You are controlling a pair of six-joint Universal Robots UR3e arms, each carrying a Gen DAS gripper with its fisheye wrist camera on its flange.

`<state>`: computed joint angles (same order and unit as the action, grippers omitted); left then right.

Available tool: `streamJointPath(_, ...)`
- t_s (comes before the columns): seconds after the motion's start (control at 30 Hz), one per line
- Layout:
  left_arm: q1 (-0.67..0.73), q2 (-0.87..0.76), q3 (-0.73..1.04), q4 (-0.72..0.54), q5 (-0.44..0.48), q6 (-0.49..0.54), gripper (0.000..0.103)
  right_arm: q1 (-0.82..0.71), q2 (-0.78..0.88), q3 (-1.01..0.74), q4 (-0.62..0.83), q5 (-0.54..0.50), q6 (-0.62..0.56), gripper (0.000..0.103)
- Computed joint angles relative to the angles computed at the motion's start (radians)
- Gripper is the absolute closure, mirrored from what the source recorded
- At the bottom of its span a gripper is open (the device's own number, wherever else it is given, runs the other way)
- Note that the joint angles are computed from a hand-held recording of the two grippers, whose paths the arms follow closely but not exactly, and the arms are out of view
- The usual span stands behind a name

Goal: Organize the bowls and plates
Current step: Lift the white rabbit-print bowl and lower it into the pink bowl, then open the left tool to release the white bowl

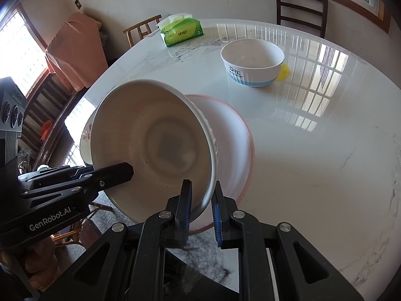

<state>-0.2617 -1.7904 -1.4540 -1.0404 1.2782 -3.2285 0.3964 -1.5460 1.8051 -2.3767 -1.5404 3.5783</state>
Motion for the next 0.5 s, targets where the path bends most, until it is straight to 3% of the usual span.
streamJointPath(0.5,-0.003,0.006,0.001,0.033,0.031,0.005,0.086,-0.040,-0.033,0.029,-0.008,0.042,0.021,0.082)
